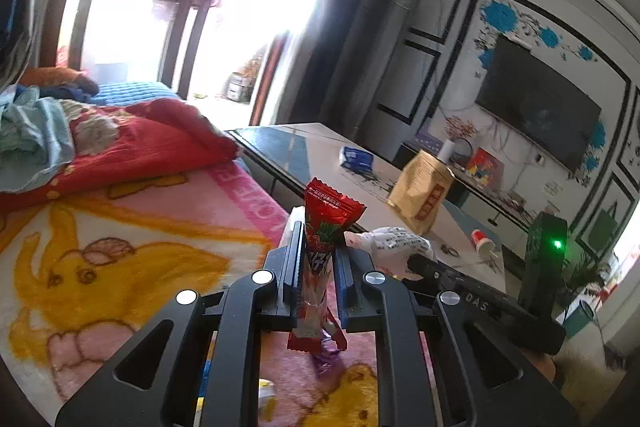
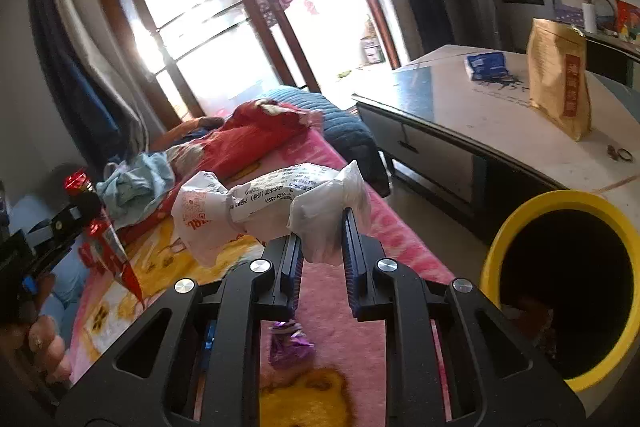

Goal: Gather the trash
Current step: 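Carry the red wrapper and white bags over the bin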

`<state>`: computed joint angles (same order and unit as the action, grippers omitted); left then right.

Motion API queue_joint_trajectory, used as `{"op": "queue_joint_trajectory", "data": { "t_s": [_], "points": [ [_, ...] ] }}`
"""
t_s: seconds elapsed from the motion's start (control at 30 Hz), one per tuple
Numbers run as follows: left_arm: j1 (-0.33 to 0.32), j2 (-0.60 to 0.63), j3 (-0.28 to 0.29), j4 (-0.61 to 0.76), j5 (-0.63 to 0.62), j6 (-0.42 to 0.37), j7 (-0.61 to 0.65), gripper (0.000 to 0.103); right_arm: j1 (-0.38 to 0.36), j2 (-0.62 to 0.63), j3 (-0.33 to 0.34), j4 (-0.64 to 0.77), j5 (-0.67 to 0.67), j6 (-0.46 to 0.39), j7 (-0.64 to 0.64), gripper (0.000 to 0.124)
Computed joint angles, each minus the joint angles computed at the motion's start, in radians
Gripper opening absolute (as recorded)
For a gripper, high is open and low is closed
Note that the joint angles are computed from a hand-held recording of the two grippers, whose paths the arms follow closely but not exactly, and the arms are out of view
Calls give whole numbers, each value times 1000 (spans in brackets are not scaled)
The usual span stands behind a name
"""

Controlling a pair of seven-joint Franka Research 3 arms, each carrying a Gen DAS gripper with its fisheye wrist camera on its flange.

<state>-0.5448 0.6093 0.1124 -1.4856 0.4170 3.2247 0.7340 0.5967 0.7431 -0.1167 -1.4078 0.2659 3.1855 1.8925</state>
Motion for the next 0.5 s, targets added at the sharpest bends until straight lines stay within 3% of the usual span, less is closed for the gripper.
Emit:
{"op": "queue_joint_trajectory", "data": {
  "t_s": [0.3, 0.5],
  "points": [
    [79, 80, -161, 124, 7, -60, 118, 13, 54, -58, -95, -107, 30, 41, 33, 13],
    [109, 130, -239, 193, -11, -90, 205, 13, 100, -88, -169, -173, 56, 56, 52, 13]
  ]
}}
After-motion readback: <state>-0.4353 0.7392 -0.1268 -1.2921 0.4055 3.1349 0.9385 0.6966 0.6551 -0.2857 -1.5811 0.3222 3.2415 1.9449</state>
